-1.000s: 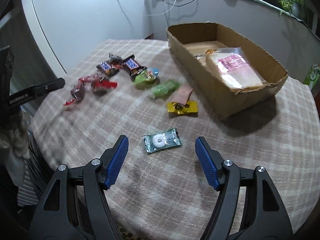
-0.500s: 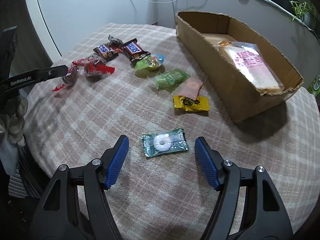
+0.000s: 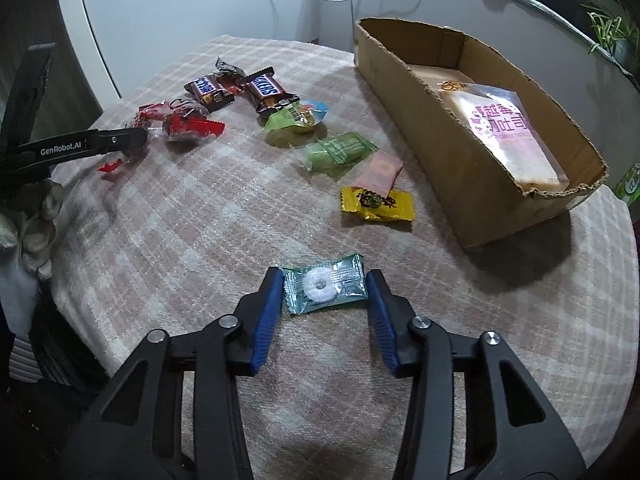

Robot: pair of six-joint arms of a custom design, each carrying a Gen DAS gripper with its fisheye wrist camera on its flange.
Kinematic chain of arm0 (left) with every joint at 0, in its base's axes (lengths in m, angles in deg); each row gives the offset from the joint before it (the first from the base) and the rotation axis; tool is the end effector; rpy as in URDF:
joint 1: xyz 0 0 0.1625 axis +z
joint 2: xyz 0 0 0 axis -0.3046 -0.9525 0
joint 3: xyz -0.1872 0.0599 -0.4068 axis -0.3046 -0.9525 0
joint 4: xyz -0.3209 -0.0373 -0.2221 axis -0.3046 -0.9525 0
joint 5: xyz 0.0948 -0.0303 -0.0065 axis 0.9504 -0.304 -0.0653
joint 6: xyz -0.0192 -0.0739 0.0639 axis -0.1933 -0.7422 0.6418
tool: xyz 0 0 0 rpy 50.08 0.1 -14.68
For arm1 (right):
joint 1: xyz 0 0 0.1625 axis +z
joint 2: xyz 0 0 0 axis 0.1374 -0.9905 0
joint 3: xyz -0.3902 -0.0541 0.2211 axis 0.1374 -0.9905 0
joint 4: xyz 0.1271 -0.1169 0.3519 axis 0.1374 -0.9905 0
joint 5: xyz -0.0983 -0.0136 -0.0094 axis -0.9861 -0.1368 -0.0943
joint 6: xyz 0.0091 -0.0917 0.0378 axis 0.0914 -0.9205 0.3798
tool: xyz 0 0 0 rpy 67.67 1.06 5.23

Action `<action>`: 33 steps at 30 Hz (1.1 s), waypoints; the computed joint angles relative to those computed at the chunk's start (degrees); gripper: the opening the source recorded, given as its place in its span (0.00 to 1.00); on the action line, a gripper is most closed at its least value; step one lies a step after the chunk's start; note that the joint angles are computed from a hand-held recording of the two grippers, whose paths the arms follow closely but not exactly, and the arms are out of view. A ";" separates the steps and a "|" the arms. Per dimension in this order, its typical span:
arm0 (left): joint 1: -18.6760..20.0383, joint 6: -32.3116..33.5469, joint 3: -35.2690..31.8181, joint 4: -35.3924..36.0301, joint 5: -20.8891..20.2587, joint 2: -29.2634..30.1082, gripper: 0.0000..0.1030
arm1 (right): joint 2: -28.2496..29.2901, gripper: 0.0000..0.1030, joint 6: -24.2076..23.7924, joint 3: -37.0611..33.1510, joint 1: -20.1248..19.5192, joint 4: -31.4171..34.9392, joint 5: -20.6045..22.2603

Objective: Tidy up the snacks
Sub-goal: 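Grasp the green mint pack with the right tool while left grasps red candy bag, then carry the mint pack and red candy bag into the box and release both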

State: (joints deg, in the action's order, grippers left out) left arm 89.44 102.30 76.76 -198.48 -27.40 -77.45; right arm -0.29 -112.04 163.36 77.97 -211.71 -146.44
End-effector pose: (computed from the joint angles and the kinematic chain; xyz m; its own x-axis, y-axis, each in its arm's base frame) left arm -0.1086 -0.8746 0.0016 -0.7983 0.3979 -0.4522 0.5473 0.7927 -0.2686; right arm 0.0247 -0.7332 0.0891 -0.7242 0.0335 0.6887 -0.3420 0.8499 -0.4009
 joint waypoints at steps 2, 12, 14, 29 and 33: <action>-0.11 0.55 0.49 -0.97 0.28 0.01 0.55 | -0.22 0.36 0.35 0.21 -0.08 -0.06 0.19; -0.35 2.12 2.57 -3.83 0.54 -0.55 0.36 | -1.32 0.24 1.44 1.93 -0.34 -1.23 1.54; -0.29 1.89 2.88 -3.97 0.41 -0.79 0.36 | -1.74 0.18 1.55 2.46 -0.33 -1.95 2.05; -0.23 1.50 4.08 -5.14 0.24 -1.36 0.36 | -3.28 0.11 2.37 4.37 -0.64 -1.40 4.69; -0.13 1.27 4.54 -5.37 0.07 -1.66 0.35 | -4.47 0.07 3.61 5.58 -0.83 -0.58 6.84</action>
State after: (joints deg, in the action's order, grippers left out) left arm 89.30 103.57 81.30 -203.85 -27.33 -79.11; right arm -4.76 -108.43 168.94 77.14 -212.29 -139.61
